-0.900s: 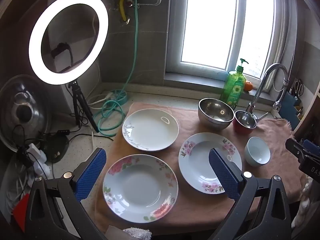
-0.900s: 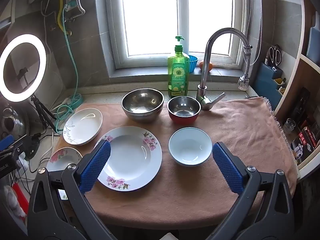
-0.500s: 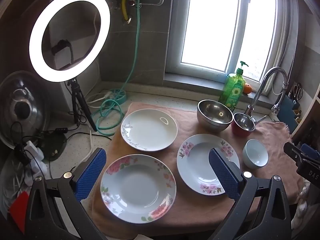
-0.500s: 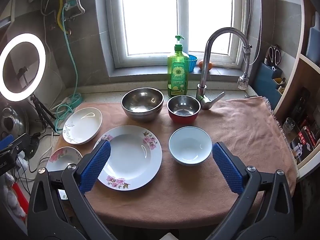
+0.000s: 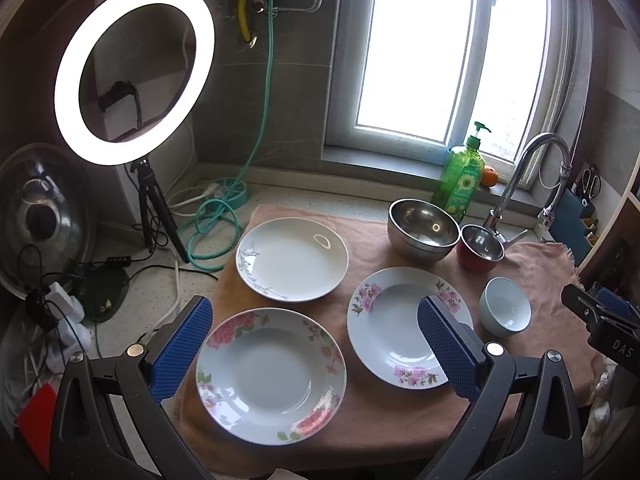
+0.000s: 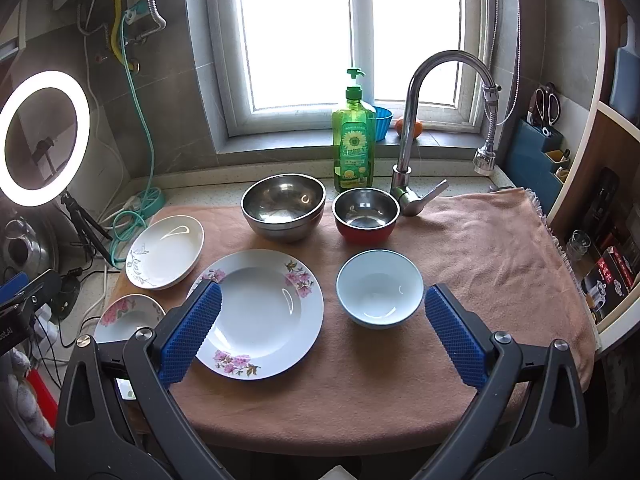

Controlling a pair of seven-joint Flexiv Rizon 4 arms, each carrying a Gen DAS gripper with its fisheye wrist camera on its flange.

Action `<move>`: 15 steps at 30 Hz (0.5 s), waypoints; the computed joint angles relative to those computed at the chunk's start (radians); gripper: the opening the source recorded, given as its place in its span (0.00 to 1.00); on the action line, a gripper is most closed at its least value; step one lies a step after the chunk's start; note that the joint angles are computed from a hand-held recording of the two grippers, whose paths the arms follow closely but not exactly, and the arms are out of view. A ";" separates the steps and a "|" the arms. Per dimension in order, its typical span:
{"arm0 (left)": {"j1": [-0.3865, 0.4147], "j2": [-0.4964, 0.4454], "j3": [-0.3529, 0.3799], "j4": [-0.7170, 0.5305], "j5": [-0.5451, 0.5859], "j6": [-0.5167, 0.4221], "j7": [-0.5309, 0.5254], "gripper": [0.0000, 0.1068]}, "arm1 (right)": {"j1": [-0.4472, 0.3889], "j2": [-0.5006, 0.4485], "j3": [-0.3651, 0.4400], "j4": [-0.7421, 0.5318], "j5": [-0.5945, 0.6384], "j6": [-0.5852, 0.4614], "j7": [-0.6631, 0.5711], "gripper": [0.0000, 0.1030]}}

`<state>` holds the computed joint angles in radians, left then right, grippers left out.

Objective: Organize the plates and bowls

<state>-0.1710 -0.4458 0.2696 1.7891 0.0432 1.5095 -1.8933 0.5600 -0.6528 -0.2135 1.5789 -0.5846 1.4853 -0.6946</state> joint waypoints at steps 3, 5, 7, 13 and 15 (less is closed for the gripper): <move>-0.007 0.001 0.007 0.001 0.004 0.000 -0.007 0.96 | 0.003 -0.001 0.002 -0.007 0.002 -0.009 -0.001 1.00; -0.006 0.001 0.005 0.002 0.004 0.000 -0.009 0.96 | 0.001 -0.001 0.004 -0.007 0.002 -0.010 -0.001 1.00; -0.003 0.002 0.002 0.002 0.006 -0.001 -0.006 0.96 | 0.000 -0.001 0.006 -0.008 0.002 -0.010 -0.001 1.00; -0.002 0.003 0.001 0.003 0.006 -0.002 -0.011 0.96 | -0.002 0.000 0.012 -0.008 0.001 -0.017 0.000 1.00; -0.002 0.002 0.001 0.000 0.007 -0.006 -0.009 0.96 | -0.003 0.001 0.012 -0.008 0.001 -0.017 0.002 1.00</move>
<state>-0.1730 -0.4438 0.2704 1.7892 0.0500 1.5037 -1.9028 0.5574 -0.6522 -0.2015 1.5714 -0.5840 1.4685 -0.6930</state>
